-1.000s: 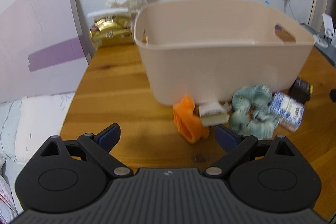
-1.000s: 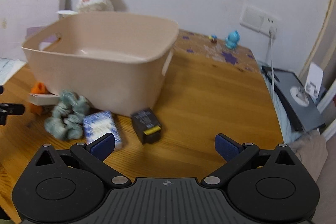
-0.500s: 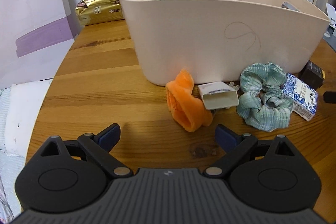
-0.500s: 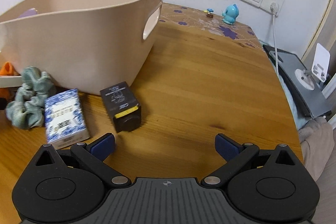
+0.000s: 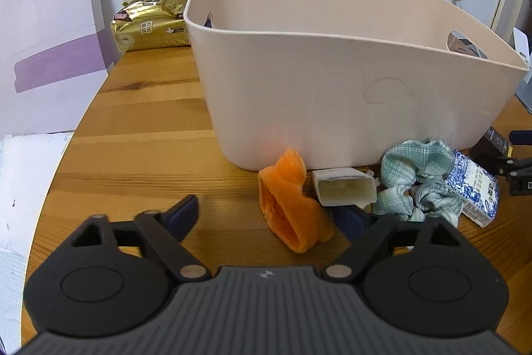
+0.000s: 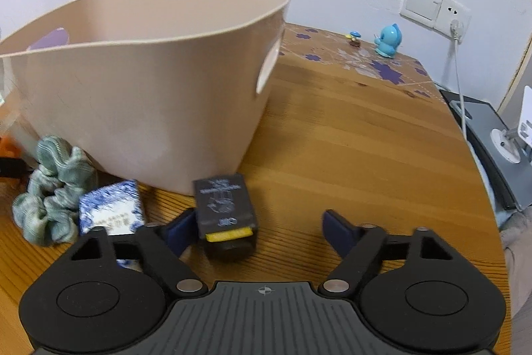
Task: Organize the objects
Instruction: 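Grasp the orange cloth with left tool while right tool grasps black box, then carry both items into the bin and open both tools to release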
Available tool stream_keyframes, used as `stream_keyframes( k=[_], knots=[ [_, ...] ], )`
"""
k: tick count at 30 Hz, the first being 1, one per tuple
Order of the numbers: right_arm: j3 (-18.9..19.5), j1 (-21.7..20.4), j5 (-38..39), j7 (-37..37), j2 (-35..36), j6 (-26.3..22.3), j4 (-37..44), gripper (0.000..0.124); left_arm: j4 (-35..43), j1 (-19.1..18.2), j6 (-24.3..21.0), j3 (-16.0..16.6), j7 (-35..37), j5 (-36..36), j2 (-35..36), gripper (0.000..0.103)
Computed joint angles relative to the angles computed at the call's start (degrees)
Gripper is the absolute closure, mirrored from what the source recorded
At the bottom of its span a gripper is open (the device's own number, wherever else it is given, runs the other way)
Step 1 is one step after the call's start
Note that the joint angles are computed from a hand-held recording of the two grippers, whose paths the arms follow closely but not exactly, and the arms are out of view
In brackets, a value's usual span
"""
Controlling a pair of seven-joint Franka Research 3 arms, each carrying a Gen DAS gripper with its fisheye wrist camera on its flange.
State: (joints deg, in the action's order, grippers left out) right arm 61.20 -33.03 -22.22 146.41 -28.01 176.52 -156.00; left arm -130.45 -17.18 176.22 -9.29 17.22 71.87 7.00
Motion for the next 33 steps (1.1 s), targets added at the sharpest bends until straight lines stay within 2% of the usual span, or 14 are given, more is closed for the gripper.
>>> stream_keyframes(
  k=[2, 3, 4, 5, 7, 9, 14, 19, 22, 27, 30, 33],
  knots=[
    [-0.5, 0.6, 0.3, -0.1, 0.4, 0.9, -0.1, 0.067, -0.4, 0.9, 0.5, -0.9, 5.3, -5.3, 0.4, 0.032],
    [-0.9, 1.2, 0.6, -0.2, 0.5, 1.0, -0.2, 0.08, -0.9, 1.3, 0.9, -1.4, 8.5, -8.7, 0.4, 0.042],
    [-1.2, 1.8, 0.9, -0.3, 0.5, 0.7, -0.1, 0.092, -0.9, 0.7, 1.1, -0.8, 8.2, -8.3, 0.4, 0.048],
    [-1.0, 2.1, 1.0, -0.4, 0.3, -0.2, 0.2, 0.094, -1.0, 0.3, 1.6, -0.3, 8.5, -7.9, 0.4, 0.053],
    [-1.0, 2.6, 0.5, -0.2, -0.1, -1.7, 0.6, 0.095, -1.7, -0.1, 2.8, -0.1, 9.9, -8.8, 0.0, 0.082],
    [-2.3, 4.4, 0.2, 0.3, -0.1, -2.6, 0.4, 0.095, -1.7, -0.9, 2.2, 0.5, 9.2, -7.8, -0.3, 0.088],
    [-6.9, 10.3, -1.1, 2.7, -1.7, -5.2, -1.1, 0.095, -2.8, -0.7, 2.1, 0.3, 10.4, -8.5, -1.3, 0.091],
    [-13.6, 18.7, -1.4, 4.8, -5.8, -7.5, -3.6, 0.095, -4.9, 0.2, 2.1, -0.2, 8.4, -6.8, -3.8, 0.092],
    [-16.5, 23.5, -1.6, 5.8, -9.3, -9.4, -4.8, 0.095, -6.1, 1.3, 2.4, -0.8, 4.9, -3.2, -6.0, 0.092],
    [-19.1, 29.3, -1.9, 7.4, -15.6, -12.7, -5.8, 0.095, -7.9, 4.1, 3.1, -3.0, -1.7, 3.6, -10.3, 0.092],
    [-19.5, 31.5, -2.3, 8.2, -19.5, -14.4, -5.7, 0.095, -8.7, 6.0, 3.6, -4.6, -7.3, 9.3, -13.1, 0.092],
    [-19.5, 31.9, -3.0, 8.4, -22.3, -15.2, -5.1, 0.095, -8.9, 7.2, 4.2, -5.4, -11.7, 13.6, -15.6, 0.092]
  ],
)
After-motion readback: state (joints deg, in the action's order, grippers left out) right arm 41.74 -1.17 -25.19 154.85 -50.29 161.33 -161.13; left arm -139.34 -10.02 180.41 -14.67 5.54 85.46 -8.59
